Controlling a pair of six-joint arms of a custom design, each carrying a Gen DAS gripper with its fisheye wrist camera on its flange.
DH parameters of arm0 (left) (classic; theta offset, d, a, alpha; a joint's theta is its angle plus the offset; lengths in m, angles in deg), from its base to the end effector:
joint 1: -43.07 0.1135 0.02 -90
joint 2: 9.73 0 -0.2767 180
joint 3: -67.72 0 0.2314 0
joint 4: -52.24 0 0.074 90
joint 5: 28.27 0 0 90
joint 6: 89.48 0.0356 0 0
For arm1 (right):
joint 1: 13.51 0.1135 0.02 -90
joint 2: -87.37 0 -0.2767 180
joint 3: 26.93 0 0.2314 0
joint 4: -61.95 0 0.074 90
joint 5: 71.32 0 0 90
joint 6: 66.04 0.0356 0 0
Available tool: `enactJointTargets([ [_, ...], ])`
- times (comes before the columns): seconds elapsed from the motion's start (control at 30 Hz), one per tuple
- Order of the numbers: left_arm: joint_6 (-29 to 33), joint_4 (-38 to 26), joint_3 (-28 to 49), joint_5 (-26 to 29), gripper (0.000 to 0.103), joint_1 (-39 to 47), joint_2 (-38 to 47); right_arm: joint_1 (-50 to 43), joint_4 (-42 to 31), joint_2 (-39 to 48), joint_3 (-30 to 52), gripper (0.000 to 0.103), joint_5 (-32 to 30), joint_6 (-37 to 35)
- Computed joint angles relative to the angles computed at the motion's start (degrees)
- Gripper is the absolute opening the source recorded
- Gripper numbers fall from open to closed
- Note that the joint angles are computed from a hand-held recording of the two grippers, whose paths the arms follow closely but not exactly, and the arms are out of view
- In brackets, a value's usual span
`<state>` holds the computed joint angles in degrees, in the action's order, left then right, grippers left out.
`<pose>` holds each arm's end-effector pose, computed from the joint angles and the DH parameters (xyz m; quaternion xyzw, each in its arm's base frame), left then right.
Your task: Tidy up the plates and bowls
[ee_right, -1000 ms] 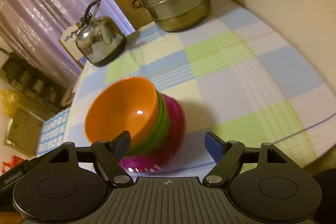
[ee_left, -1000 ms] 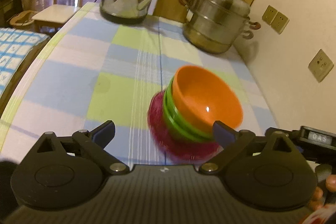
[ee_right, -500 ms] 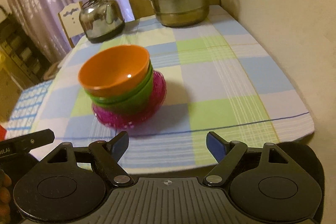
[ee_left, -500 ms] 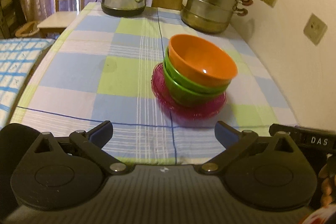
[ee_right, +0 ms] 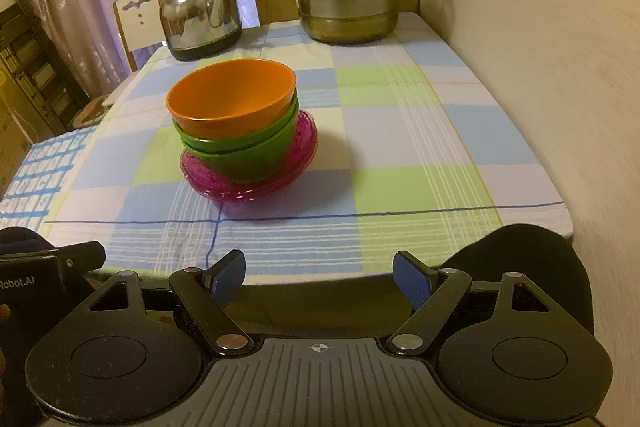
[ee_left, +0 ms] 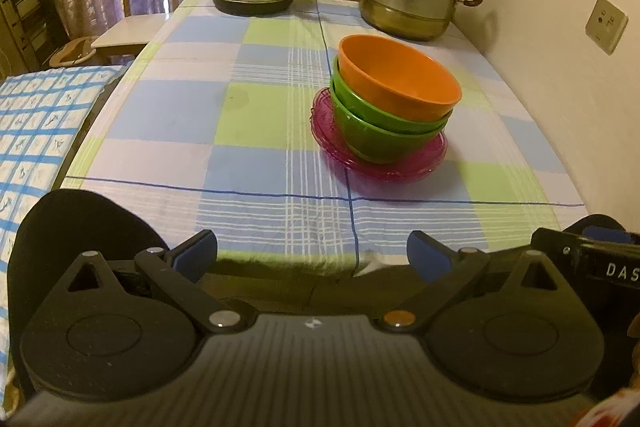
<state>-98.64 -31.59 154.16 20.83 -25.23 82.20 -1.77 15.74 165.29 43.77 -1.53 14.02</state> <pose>0.1181 -0.2338 0.2670 -0.2513 0.9026 0.0326 0.3479 0.2478 0.0641 0.2687 -0.2299 0.9077 0.1714 0.3062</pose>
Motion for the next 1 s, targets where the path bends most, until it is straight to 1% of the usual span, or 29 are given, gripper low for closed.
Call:
enactJointTargets([
  [0.17, -2.5, -4.8, 3.8, -1.3, 0.101, -2.1, 2.1, 0.0, 0.0, -1.9, -1.0, 0.081, -0.6, 0.2],
  [0.27, -3.2, -6.5, 5.5, -1.8, 0.101, -2.8, 3.3, -0.4, 0.7, -3.3, -1.9, 0.081, -1.3, 0.2],
  [0.47, -2.3, -6.4, 6.4, -1.8, 0.101, -2.4, 4.1, -0.5, 1.2, -4.2, -2.6, 0.081, -1.3, 0.1],
  [0.67, -2.3, -6.3, 6.5, -2.9, 0.101, -2.5, 4.3, -1.0, 1.8, -4.3, -2.9, 0.081, -1.5, 0.0],
  [1.0, 0.1, -5.6, 7.3, -3.6, 0.101, -1.5, 4.8, -1.7, 2.9, -4.0, -3.0, 0.081, -1.9, 0.2],
])
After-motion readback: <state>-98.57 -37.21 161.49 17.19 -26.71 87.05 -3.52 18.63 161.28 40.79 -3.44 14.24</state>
